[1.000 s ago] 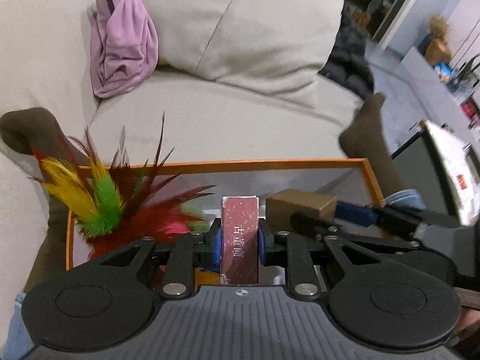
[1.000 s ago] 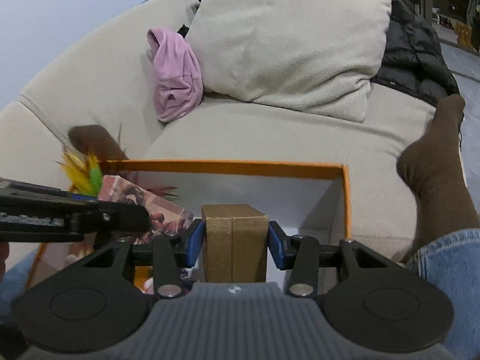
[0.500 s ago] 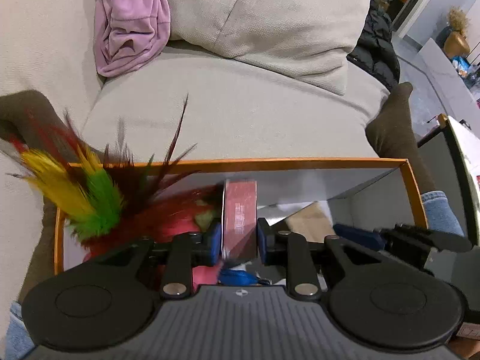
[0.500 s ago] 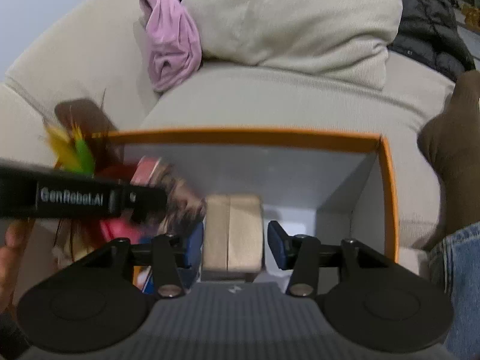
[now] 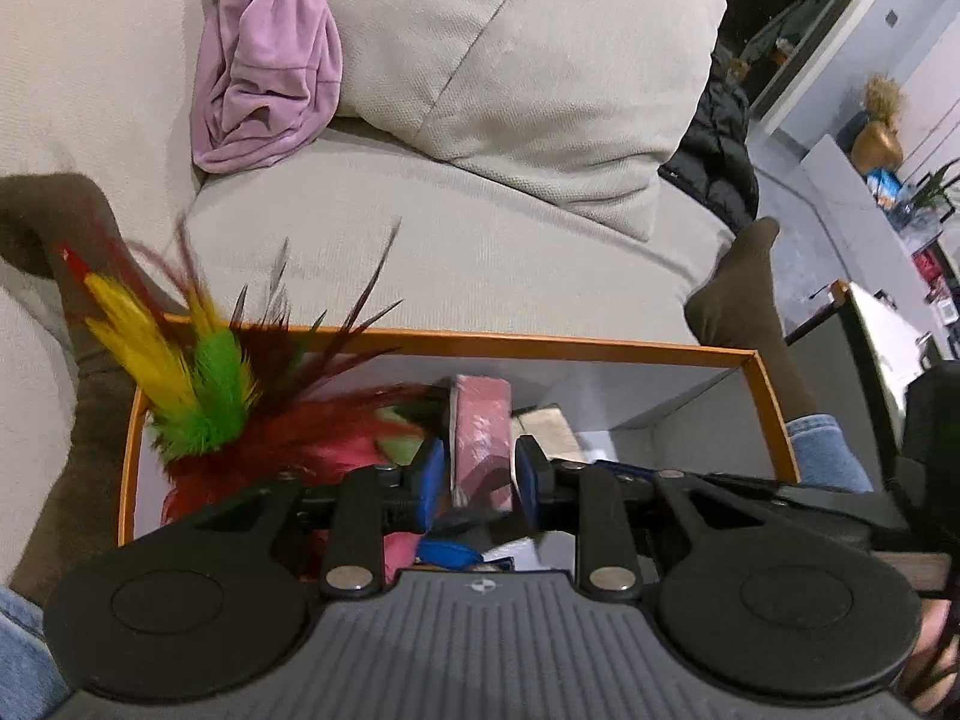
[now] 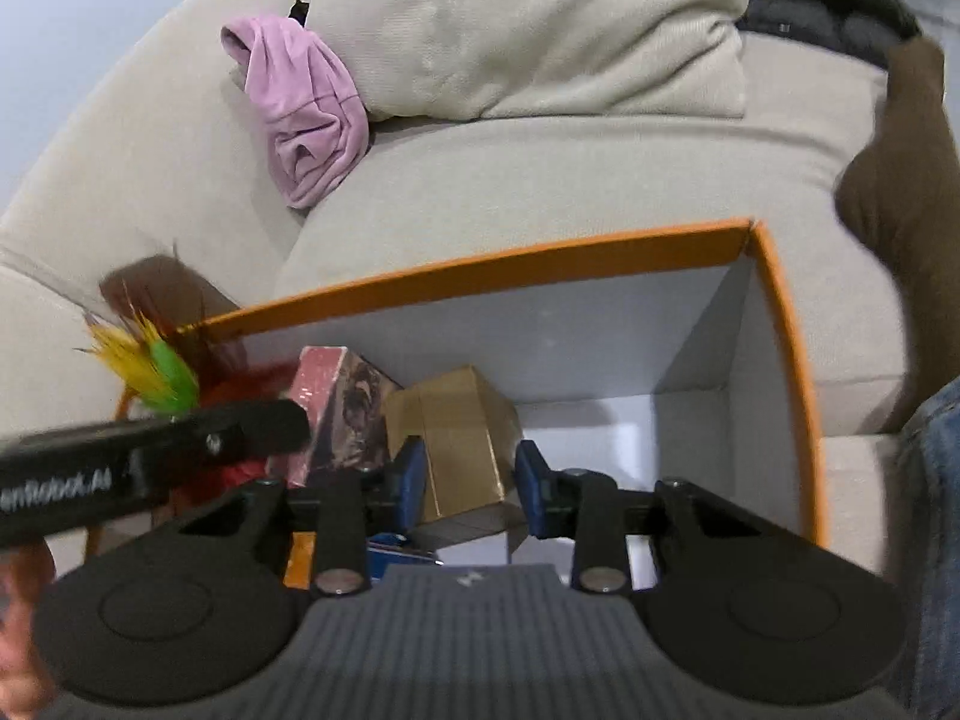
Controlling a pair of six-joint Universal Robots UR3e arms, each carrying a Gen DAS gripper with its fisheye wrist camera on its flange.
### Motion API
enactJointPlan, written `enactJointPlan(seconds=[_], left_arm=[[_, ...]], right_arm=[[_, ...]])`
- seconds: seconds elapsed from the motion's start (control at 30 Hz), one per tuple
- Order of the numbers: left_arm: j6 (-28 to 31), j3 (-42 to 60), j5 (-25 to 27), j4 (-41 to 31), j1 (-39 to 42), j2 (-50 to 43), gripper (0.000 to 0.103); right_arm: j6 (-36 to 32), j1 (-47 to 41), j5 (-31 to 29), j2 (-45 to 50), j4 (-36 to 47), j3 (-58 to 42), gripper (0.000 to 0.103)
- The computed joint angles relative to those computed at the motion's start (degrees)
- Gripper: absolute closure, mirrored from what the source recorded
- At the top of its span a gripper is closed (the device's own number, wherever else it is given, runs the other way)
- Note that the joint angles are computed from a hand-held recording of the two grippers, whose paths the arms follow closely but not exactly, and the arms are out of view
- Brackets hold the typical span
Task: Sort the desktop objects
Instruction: 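Lower both boxes into the orange box and open both grippers, then move both grippers back over the orange box toward the remaining items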
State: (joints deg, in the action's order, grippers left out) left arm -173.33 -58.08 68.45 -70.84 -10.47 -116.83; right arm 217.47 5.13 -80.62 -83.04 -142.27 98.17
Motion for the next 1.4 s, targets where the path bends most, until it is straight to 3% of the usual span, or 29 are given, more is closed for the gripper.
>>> enactJointPlan(seconds=[0.23, 0.37, 0.7, 0.9, 1.07, 1.2, 1.4], left_arm=[[-0.3, -4.9, -0.6, 2.5, 1.5, 2.8, 0.073], [0.1, -8.0, -1.8, 3.7, 2.6, 5.3, 0.073], [8.2, -27.1, -7.9, 5.4, 7.4, 26.1, 0.073], [14.8, -36.8, -11.7, -0.9, 11.2, 39.6, 0.073], [20.9, -44.8, -12.2, -7.1, 14.4, 50.8, 0.073], [23.5, -51.0, -9.2, -8.9, 15.1, 57.4, 0.073], [23.9, -57.0, -7.2, -13.3, 16.0, 64.5, 0.073]], right_arm=[[7.8, -2.6, 8.0, 0.9, -8.9, 5.2, 0.075], [5.4, -1.7, 7.2, 0.9, -8.2, 4.5, 0.072], [-4.0, 4.8, -1.7, -13.2, -9.6, 11.9, 0.068], [-5.3, 11.4, -7.3, -23.2, -0.4, 14.4, 0.063], [0.2, 21.0, -15.3, -32.6, 3.3, 19.2, 0.055], [7.5, 31.5, -24.4, -31.6, 7.8, 18.3, 0.054], [14.2, 33.4, -21.3, -30.9, 9.4, 23.8, 0.055]])
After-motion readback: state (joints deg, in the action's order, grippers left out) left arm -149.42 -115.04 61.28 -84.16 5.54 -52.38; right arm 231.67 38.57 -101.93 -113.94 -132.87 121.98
